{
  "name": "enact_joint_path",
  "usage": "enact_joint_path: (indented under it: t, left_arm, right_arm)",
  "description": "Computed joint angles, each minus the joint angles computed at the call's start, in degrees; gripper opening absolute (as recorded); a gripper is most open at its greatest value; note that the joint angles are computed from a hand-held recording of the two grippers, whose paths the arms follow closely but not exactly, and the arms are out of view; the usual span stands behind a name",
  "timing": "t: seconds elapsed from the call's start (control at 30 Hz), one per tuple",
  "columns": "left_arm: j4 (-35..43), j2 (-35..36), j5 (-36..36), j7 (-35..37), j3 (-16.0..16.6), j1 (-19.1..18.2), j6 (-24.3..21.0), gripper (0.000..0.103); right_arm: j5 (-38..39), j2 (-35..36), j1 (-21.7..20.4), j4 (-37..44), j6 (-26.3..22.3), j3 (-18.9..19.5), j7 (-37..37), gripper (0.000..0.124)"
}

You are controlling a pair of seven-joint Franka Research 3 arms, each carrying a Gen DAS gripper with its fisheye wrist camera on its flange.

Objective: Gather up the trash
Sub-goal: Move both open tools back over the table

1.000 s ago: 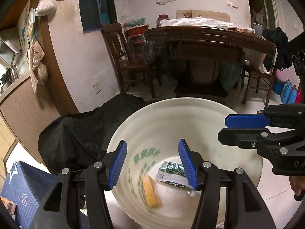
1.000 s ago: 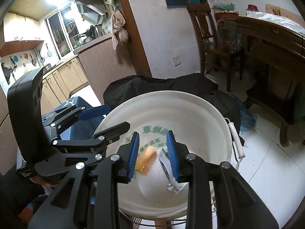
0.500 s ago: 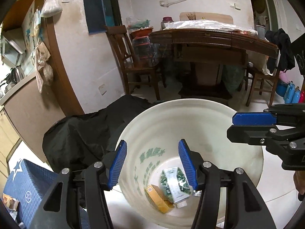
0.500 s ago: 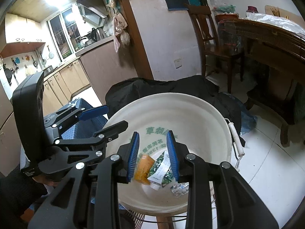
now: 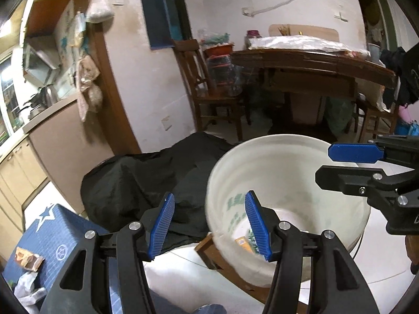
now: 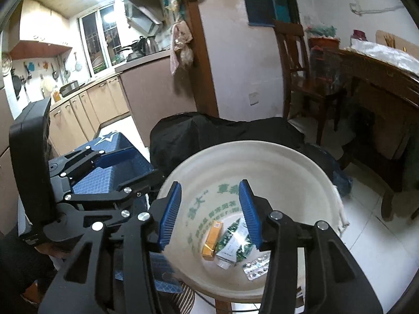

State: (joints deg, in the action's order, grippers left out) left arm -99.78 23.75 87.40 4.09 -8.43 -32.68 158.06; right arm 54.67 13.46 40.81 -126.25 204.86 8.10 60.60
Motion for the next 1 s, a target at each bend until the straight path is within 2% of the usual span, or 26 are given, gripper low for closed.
enact_joint_path:
  t: [0.13,0.3,0.47,0.6,0.7,0.77,0.83,1.0]
  left_arm:
    - [-5.42,-4.47,3.43,-5.01,0.09,0.47,-2.90,0.058]
    - [-12.97,-10.34,6.50,-10.86,-2.01,3.44,-6.36,0.059]
    - [-20.88,-16.22,6.65,-14.07,-4.17,6.46,-10.20,0.059]
    - [-26.67,-20.55,5.93,-16.77,-5.38,9.09,-11.36,0.059]
    - [-31.27,-24.00,4.74,-18.54,-5.90,11.11,-12.28,0.059]
    - [-34.07,-26.20,3.51,-19.30,-6.30,12.29,-12.88,0.059]
    - [-37.66,-29.19,2.27,-20.57,-6.52,13.53,-12.75,0.059]
    - [-47.55,-37.94,-0.74,-23.59,-7.17,16.36,-12.59,0.059]
  right_arm:
    - [8.76,2.41,4.35,5.07,1.26,-1.82,-9.84,0.049]
    - [11.76,5.79,5.11,10.20,2.45,-0.27,-15.57,0.053]
    - [9.70,9.11,5.27,15.06,1.32,1.10,-16.40,0.058]
    - [6.75,11.19,7.34,18.05,-0.77,0.53,-16.25,0.061]
    - [8.12,13.53,11.02,22.11,-4.03,-2.57,-17.26,0.061]
    - [8.13,14.89,12.47,24.60,-8.41,-4.15,-15.63,0.064]
    - [8.06,16.40,16.70,26.93,-12.56,-8.89,-13.91,0.066]
    - [1.87,20.91,24.94,31.61,-19.29,-17.24,-7.42,0.066]
